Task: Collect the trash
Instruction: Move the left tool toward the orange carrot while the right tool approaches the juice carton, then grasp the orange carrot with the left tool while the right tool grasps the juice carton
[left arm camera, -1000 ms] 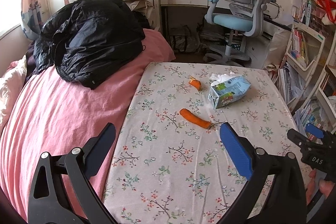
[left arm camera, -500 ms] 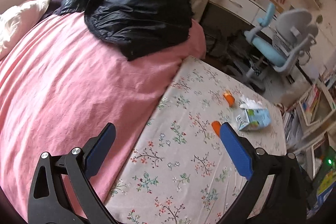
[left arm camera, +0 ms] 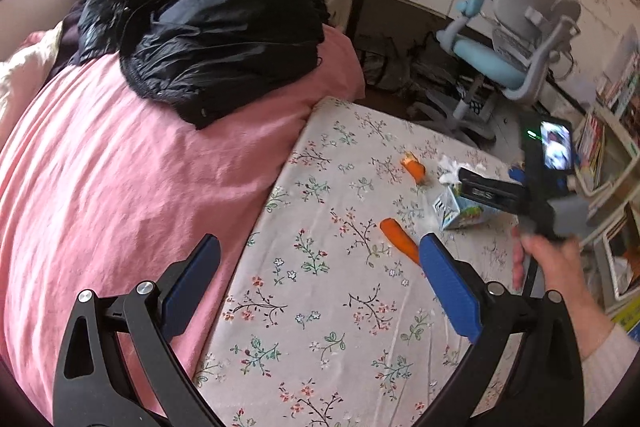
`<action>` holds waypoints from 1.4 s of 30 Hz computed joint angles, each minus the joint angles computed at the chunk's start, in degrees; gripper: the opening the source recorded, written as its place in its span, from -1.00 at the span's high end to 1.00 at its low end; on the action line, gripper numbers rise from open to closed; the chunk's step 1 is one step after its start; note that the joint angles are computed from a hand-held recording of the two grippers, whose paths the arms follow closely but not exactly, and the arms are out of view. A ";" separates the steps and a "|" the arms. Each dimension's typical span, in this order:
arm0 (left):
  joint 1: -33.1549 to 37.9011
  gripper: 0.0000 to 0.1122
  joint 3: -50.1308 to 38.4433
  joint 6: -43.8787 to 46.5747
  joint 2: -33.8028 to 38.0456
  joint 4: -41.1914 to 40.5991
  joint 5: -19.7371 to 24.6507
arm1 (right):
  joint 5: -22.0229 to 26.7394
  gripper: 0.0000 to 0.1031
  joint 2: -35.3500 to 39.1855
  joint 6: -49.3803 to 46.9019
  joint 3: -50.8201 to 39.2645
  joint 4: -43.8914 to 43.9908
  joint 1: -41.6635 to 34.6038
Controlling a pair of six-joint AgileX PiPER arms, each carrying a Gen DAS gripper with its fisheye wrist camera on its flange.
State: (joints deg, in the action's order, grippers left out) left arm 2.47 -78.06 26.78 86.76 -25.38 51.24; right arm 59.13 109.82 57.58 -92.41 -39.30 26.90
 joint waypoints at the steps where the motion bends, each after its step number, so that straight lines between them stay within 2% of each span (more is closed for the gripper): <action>1: -0.58 -0.71 0.02 0.33 0.13 0.79 -0.01 | 0.15 -0.85 0.86 -2.82 -0.70 2.57 -0.69; 7: -1.18 -0.71 -0.64 -1.14 1.54 2.63 -0.30 | -4.89 -0.85 -8.39 -2.34 11.50 7.99 0.32; 10: -1.88 -0.71 -0.08 -2.09 1.90 3.67 -0.74 | -3.80 -0.85 -14.22 -5.15 17.49 17.39 1.62; 15: -5.00 -0.71 1.77 -3.57 2.22 7.36 -3.03 | -3.60 -0.85 -25.70 0.37 29.11 21.23 8.58; 18: -6.94 -0.71 2.26 -5.13 4.20 8.10 -3.75 | -4.87 -0.85 -33.01 10.32 36.29 16.52 14.32; 21: -8.90 -0.71 1.94 -7.27 6.33 8.34 -4.09 | -8.46 -0.85 -37.67 18.27 40.11 13.62 14.07; 23: -10.70 -0.71 1.83 -9.56 7.53 8.43 -5.21 | -14.14 -0.85 -40.23 19.05 42.79 15.43 11.23; 28: -16.99 -0.70 -0.33 -20.28 11.13 13.26 -7.96 | -23.58 -0.85 -41.07 17.85 45.45 23.58 5.77; 31: -20.86 -0.65 -1.89 -30.96 14.41 22.16 -10.39 | -22.87 -0.85 -40.58 25.13 45.02 16.93 7.59; 33: -21.45 -0.59 -3.68 -32.46 17.10 22.18 -9.76 | -25.05 -0.85 -40.38 27.66 45.87 15.60 7.05; 37: -23.71 -0.45 -5.89 -35.65 20.89 25.09 -9.51 | -33.53 -0.85 -38.47 24.45 47.95 21.78 2.19; 39: -25.10 -0.34 -5.87 -35.75 21.78 27.11 -10.30 | -35.91 -0.85 -37.74 24.88 48.12 22.38 0.94; 40: -25.81 -0.26 -4.92 -35.04 21.52 27.98 -12.23 | -37.28 -0.85 -37.22 25.74 48.04 22.08 0.27; 42: -25.84 -0.05 -4.45 -30.73 21.37 25.09 -13.69 | -39.03 -0.85 -36.64 24.01 48.04 24.25 -1.09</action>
